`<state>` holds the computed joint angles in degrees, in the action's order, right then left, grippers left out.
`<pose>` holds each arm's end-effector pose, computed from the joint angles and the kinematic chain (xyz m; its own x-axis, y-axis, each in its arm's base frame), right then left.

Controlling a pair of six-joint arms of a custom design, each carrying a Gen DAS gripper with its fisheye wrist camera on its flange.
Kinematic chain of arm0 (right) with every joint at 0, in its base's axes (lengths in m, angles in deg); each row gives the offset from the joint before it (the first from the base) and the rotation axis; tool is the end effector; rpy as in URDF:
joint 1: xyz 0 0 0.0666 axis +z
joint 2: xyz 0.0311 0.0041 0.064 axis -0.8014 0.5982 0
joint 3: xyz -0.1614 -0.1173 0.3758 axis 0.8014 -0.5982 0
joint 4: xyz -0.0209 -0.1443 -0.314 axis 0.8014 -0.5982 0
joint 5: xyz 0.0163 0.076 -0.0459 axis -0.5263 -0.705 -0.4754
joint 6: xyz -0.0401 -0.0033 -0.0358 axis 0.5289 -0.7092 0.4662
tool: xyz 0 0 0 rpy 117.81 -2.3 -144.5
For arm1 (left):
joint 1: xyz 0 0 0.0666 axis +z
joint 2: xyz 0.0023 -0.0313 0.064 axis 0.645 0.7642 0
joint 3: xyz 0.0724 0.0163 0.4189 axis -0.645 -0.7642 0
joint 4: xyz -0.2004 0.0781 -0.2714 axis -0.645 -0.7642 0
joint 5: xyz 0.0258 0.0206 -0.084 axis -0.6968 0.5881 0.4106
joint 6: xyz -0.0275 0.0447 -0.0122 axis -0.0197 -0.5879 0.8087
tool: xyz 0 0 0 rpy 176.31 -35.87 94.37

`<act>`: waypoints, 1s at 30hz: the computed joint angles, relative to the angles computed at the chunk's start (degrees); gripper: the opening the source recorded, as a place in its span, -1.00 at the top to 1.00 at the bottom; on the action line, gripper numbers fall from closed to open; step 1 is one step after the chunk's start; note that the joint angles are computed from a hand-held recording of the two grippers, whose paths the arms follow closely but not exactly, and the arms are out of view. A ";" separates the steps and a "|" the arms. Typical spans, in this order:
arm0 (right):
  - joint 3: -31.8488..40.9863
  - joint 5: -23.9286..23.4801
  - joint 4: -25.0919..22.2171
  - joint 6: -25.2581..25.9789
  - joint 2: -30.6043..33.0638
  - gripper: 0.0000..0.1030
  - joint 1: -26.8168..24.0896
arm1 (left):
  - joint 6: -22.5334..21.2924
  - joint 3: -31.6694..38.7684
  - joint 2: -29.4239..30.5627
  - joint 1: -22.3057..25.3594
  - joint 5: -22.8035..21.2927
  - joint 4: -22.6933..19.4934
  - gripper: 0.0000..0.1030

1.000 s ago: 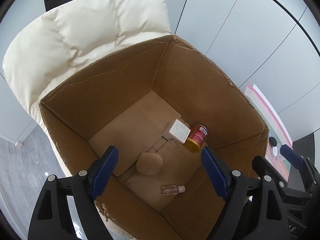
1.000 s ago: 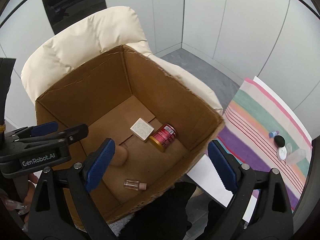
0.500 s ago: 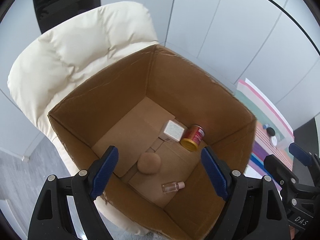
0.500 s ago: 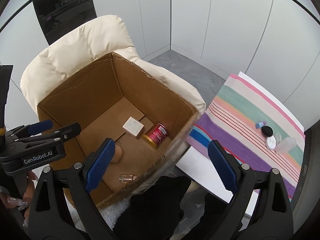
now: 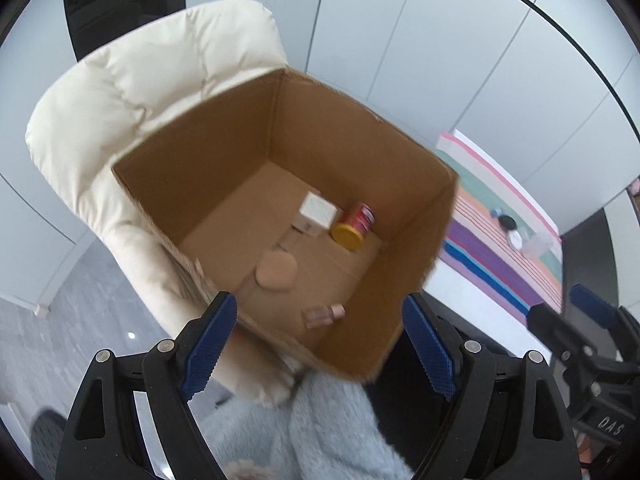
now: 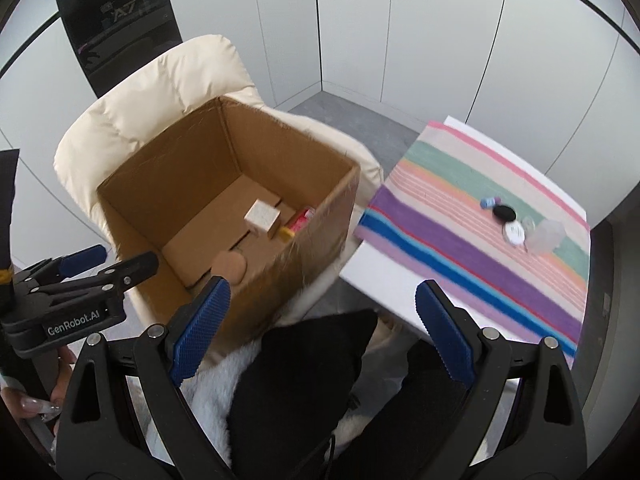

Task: Organize objects
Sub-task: 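Withdraw both tools from the box back toward the striped cloth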

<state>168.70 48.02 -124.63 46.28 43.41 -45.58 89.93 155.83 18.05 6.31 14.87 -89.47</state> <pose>0.5194 0.0758 0.5160 -0.8083 -0.3016 -0.5057 -0.3788 0.9239 0.0546 0.4788 -0.3124 0.4799 -0.8504 -0.3201 -0.4175 -0.2685 0.9465 -0.1789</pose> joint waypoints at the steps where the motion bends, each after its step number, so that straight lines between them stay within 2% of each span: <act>1: -0.99 -0.57 -0.62 0.20 -0.85 -0.86 -0.21 | -0.01 -0.14 -0.11 -0.37 -0.05 -0.26 -0.67; 8: -3.77 -2.24 -0.77 -0.84 -4.29 -0.86 -1.87 | -0.17 2.27 0.05 -2.41 -1.11 -2.95 -0.67; 12: -3.91 -2.79 -0.34 -1.21 -5.48 -0.86 -2.77 | -1.00 5.67 0.96 -3.71 -3.35 -5.07 -0.67; 20: -6.11 -3.89 0.42 -1.30 -8.17 -0.86 -5.37 | -3.03 12.64 4.33 -5.71 -4.22 -8.54 -0.67; 26: -8.02 -3.75 1.20 -2.47 -10.35 -0.86 -9.64 | -6.19 22.37 9.64 -7.83 -4.07 -11.94 -0.67; 30: -9.34 -3.48 1.82 -3.12 -11.74 -0.86 -13.55 | -8.31 33.28 15.33 -9.57 -4.10 -16.01 -0.67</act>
